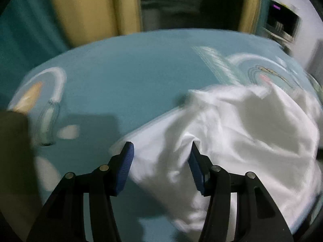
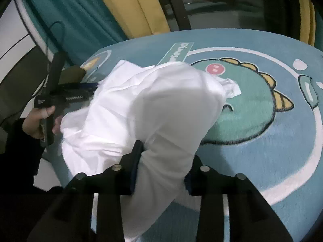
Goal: Fold large clothes
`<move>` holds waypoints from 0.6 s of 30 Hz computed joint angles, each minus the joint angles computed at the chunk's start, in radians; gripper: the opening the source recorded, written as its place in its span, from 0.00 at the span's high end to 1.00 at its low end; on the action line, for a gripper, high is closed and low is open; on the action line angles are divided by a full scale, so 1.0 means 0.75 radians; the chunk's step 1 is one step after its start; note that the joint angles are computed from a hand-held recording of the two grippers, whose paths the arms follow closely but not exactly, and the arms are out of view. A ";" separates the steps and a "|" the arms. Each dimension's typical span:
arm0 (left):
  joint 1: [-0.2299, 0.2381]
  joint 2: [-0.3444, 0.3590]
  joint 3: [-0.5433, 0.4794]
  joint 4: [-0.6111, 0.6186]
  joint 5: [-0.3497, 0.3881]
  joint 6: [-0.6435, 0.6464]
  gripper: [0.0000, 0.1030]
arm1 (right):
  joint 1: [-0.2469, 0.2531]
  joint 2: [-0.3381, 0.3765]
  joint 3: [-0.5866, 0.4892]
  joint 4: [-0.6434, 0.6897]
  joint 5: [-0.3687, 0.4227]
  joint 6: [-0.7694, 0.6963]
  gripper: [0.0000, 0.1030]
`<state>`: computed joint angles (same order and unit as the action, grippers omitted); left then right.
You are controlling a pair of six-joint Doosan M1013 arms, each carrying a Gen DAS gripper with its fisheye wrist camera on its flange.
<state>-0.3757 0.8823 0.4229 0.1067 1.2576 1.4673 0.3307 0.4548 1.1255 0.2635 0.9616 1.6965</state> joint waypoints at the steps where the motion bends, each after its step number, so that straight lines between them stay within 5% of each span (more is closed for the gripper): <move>1: 0.005 -0.011 0.017 0.057 -0.017 -0.067 0.45 | 0.001 0.008 -0.010 -0.007 -0.001 0.011 0.60; 5: 0.037 -0.094 0.145 0.021 -0.105 -0.174 0.45 | -0.003 0.020 -0.028 -0.008 -0.001 0.048 0.51; 12: 0.106 -0.206 0.371 -0.551 -0.118 -0.091 0.45 | -0.034 -0.014 0.011 0.074 -0.054 0.075 0.46; 18: 0.117 -0.239 0.462 -0.771 -0.158 0.002 0.36 | -0.037 -0.058 0.051 0.020 -0.118 0.096 0.43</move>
<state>-0.2883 0.7033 0.7695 -0.4719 1.1390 1.4691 0.3030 0.4114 1.1634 0.2787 0.8734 1.7684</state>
